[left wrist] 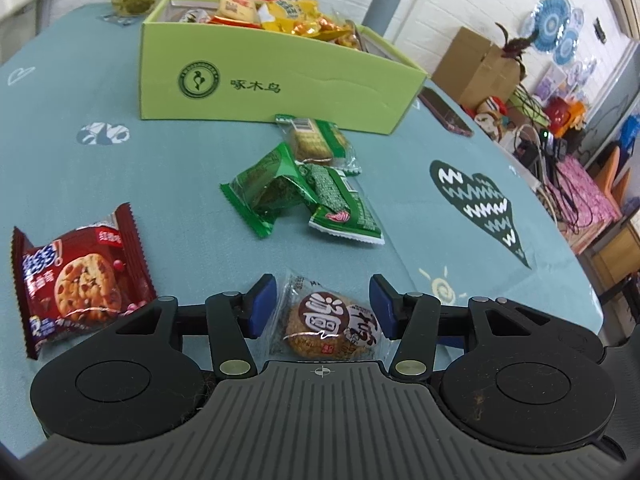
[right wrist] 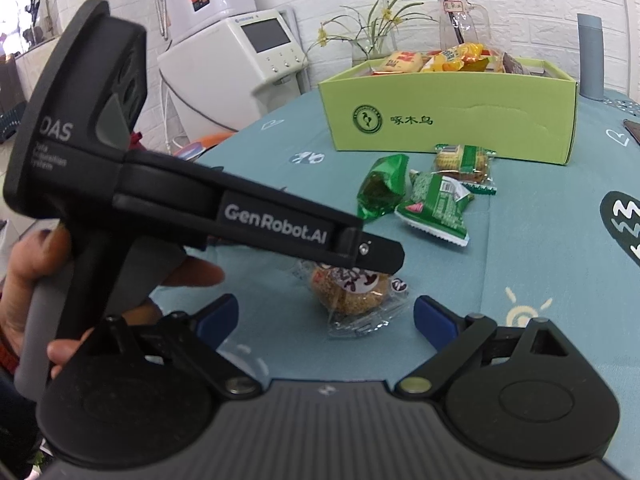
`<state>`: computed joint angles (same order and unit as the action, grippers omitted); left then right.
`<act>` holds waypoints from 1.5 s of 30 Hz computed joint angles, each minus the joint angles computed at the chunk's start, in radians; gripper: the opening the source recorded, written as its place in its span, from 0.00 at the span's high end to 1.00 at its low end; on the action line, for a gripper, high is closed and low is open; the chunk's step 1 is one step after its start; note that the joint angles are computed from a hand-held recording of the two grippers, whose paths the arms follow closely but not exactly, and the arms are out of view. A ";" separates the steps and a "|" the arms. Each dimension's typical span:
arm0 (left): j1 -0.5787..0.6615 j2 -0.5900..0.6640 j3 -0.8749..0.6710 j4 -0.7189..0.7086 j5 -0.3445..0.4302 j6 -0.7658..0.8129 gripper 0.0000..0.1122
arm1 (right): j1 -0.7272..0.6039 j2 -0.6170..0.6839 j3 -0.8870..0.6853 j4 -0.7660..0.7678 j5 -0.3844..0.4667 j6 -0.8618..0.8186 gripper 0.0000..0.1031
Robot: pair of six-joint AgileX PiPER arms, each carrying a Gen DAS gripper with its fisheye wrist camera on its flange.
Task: Organize snacks
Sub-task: 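Close the left gripper on the round pastry and lift, then carry the round pastry into the green box and open the left gripper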
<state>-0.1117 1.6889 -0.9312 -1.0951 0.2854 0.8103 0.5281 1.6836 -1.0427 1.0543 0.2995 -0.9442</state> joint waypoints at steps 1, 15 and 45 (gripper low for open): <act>0.011 -0.018 0.019 -0.057 0.004 0.045 0.71 | 0.004 -0.012 0.011 0.007 -0.016 -0.011 0.09; 0.087 -0.055 0.087 -0.184 0.081 0.074 0.73 | 0.034 0.083 -0.101 -0.185 -0.013 0.097 0.08; 0.055 0.048 -0.263 0.144 0.085 -0.231 0.81 | -0.058 0.203 -0.413 -0.222 0.012 0.045 0.49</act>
